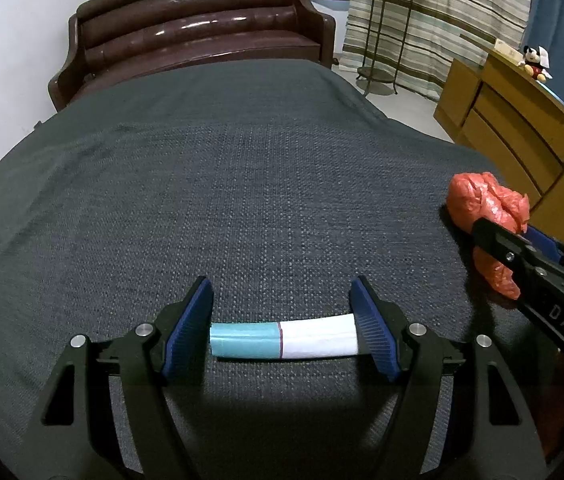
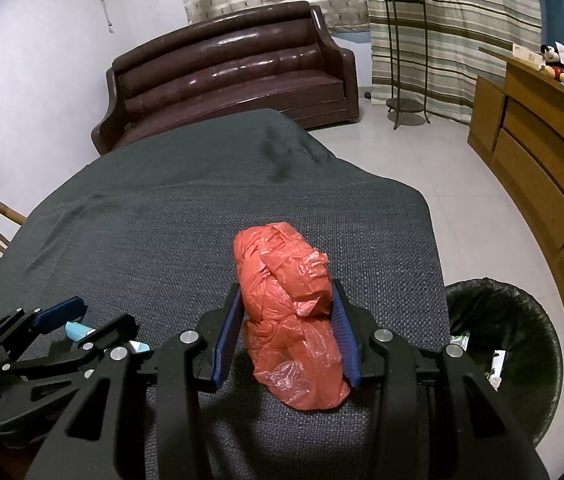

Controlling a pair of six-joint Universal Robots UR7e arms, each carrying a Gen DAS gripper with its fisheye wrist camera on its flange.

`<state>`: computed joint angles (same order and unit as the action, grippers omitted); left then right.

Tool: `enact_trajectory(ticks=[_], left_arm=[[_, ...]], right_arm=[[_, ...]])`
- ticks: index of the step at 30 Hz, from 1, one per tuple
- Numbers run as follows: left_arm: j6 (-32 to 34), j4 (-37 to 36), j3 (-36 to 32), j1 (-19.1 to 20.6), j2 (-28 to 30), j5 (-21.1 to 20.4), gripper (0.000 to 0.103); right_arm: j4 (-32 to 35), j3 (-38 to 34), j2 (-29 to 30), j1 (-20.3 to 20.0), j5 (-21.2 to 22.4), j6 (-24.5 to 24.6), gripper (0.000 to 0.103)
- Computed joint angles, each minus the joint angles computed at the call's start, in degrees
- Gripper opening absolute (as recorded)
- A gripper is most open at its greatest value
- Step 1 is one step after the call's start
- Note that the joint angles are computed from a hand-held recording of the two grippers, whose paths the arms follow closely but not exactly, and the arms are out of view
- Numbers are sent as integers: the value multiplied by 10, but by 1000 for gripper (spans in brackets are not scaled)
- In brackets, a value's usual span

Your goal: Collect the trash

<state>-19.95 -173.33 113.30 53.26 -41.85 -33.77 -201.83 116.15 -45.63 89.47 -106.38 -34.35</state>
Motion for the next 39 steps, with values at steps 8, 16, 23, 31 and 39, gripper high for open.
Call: enact_trajectory(ticks=[8, 16, 23, 31, 39], left_arm=[[-29, 1, 16, -10, -11, 2, 70], [-54, 16, 35, -24, -18, 0, 70], [-70, 31, 49, -33, -23, -17, 71], [-71, 35, 47, -32, -21, -19, 71], [-44, 35, 25, -21, -6, -6, 72]], right_arm=[[-5, 1, 3, 0, -6, -6, 43], [-12, 11, 1, 1, -10, -10, 43], [-26, 25, -2, -1, -11, -10, 43], [-29, 29, -3, -3, -9, -12, 43], [-28, 33, -6, -6, -7, -13, 43]])
